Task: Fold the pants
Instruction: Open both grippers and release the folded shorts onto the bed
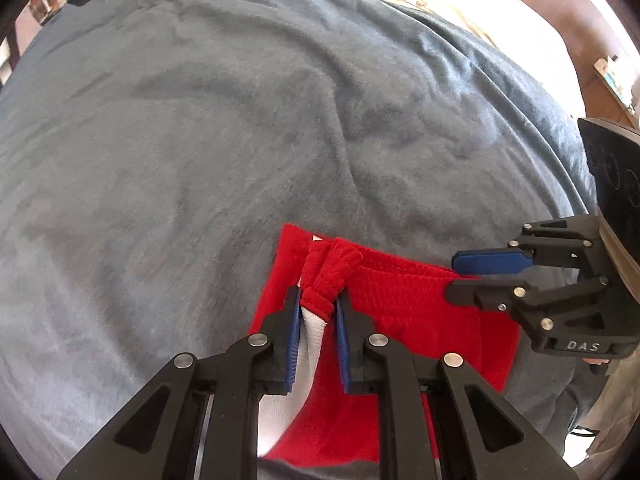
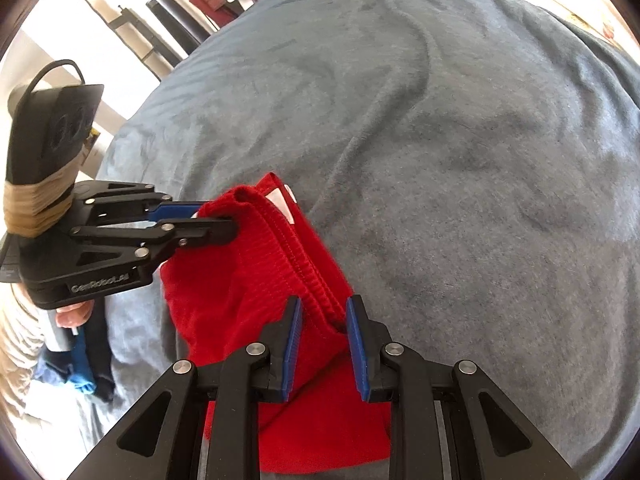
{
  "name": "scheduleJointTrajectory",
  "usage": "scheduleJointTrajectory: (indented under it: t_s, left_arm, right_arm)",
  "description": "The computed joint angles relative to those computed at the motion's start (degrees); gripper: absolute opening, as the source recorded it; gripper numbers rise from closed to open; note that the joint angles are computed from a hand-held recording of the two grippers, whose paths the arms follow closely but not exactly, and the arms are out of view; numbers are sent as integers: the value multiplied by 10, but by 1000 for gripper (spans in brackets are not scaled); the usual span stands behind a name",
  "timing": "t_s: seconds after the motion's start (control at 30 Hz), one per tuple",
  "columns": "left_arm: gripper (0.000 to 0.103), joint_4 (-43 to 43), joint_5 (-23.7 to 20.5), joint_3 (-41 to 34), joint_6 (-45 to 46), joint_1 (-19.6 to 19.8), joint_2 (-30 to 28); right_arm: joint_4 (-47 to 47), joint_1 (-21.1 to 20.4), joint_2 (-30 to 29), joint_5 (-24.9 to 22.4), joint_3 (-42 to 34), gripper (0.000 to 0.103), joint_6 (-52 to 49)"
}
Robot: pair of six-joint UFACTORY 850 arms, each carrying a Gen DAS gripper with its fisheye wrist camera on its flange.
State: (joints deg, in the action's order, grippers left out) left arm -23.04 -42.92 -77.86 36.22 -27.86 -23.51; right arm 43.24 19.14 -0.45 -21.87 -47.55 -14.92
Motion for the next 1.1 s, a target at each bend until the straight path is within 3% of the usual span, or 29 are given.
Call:
scheduleJointTrajectory:
  t_s: [0.23, 0.3, 0.5, 0.73, 0.83, 1.1]
  left_arm:
    - [33, -21, 0, -16, 4, -3, -22]
    - [47, -18, 2, -17, -8, 0, -22]
    - [70, -6, 9, -13, -49, 12, -1]
    - [71, 48, 48, 36, -97, 9, 61]
    - [72, 80, 70, 79, -146, 7, 102]
    - [72, 176, 121, 179, -350, 17, 184]
  right_arm:
    - [-81, 1, -2, -4, -1, 24, 81]
    - [-90, 0, -4, -6, -2, 24, 93]
    - [-106, 1, -8, -10, -7, 24, 113]
    - [-110, 1, 7, -6, -6, 25, 120]
    - [-132, 4, 27, 9, -1, 43, 143]
    - [-201, 18, 53, 7, 6, 49, 204]
